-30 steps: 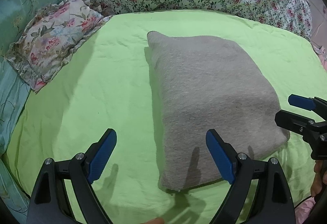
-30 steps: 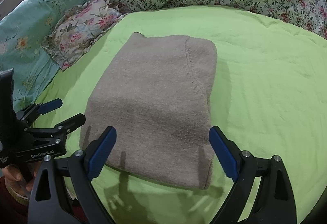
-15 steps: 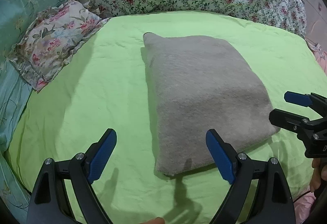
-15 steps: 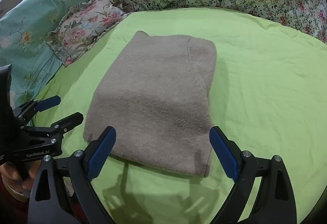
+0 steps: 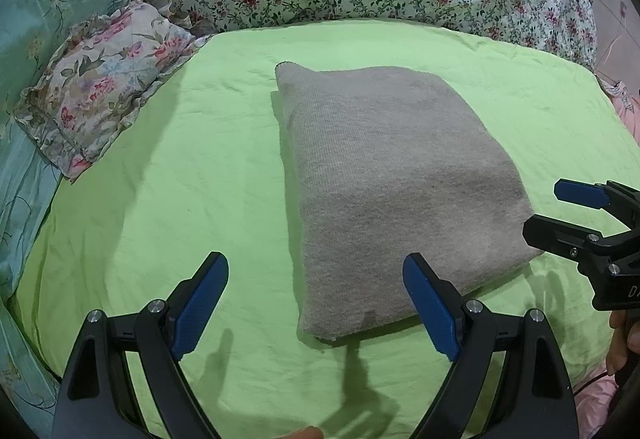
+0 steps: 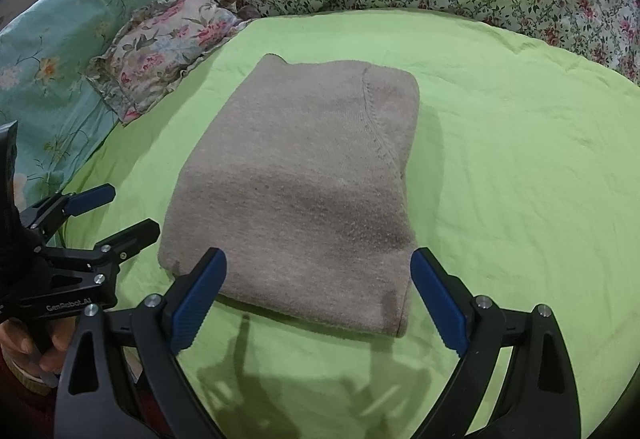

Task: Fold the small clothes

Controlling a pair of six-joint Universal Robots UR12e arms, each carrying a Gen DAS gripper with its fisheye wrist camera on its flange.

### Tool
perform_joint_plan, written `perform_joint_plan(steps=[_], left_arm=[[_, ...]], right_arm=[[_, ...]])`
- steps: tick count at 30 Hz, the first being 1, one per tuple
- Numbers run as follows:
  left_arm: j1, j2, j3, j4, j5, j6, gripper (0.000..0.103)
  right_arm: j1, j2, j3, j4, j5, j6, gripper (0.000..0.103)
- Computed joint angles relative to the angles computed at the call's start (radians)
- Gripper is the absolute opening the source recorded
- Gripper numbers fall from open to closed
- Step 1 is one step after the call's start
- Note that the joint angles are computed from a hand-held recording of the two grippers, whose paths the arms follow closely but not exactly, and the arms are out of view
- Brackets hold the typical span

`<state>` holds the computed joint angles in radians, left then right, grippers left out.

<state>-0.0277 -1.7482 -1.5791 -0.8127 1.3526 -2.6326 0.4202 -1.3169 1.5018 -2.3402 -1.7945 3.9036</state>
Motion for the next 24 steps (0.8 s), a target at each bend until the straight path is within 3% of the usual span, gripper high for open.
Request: perform_joint_plan(steps=[24], left_arm=[[-0.002, 0.002, -0.001, 0.009, 0.000, 0.002, 0.089]], right_arm=[[-0.004, 0.003, -0.007, 0.014, 0.009, -0.009, 0.094]])
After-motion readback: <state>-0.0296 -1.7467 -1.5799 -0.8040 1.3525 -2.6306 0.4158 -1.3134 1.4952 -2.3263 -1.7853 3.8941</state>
